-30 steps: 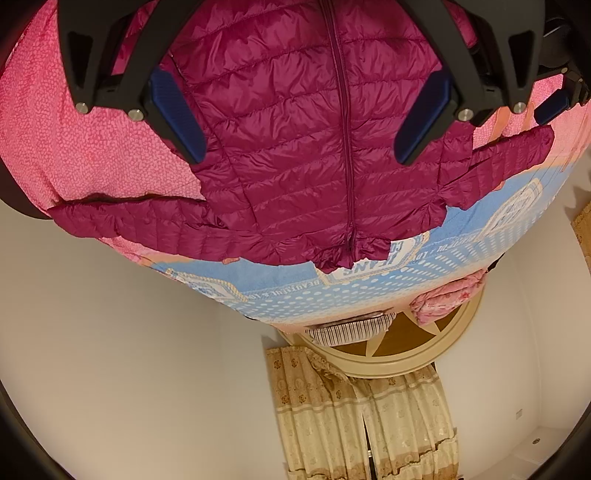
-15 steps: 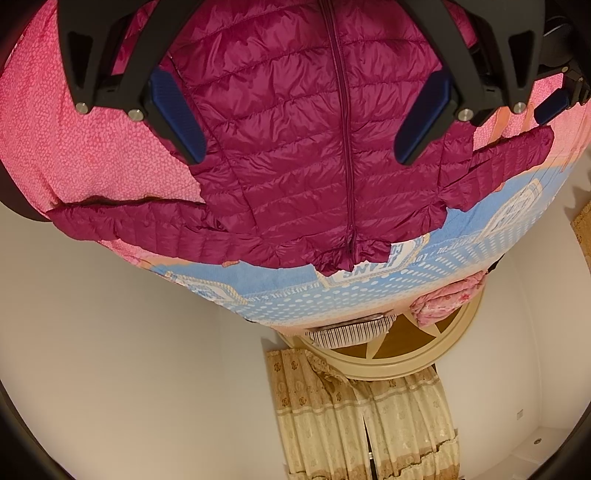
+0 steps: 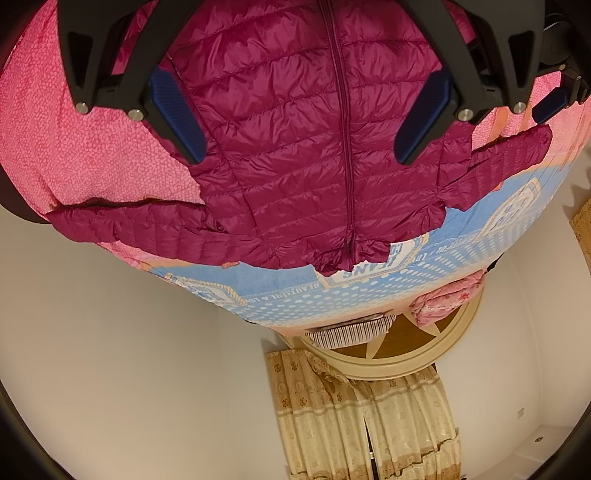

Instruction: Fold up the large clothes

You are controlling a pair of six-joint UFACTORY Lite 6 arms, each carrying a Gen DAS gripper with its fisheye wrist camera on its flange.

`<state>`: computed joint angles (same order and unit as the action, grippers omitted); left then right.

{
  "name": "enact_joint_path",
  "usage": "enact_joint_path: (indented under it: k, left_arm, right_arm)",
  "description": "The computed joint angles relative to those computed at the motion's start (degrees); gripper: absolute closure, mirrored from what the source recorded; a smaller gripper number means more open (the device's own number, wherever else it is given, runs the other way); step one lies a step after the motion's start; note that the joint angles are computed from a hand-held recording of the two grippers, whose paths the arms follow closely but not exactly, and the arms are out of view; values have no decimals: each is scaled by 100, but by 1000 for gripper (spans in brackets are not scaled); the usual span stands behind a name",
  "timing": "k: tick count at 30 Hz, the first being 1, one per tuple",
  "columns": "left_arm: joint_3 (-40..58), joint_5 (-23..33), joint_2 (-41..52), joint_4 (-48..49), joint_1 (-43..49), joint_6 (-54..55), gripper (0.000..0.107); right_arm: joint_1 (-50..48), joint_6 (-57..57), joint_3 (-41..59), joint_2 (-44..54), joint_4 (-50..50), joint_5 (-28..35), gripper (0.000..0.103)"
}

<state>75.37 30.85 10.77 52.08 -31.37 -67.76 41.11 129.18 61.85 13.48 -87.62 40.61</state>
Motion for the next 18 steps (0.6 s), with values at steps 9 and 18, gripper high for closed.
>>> enact_joint_path:
  k: [9, 18]
  left_arm:
    - [-4, 11, 5, 40, -17, -50, 5]
    - [-15, 7, -4, 29, -17, -22, 5]
  right_arm:
    - [-11, -1, 13, 10, -14, -4, 0]
    - [-2, 10, 18, 23, -13, -2, 0]
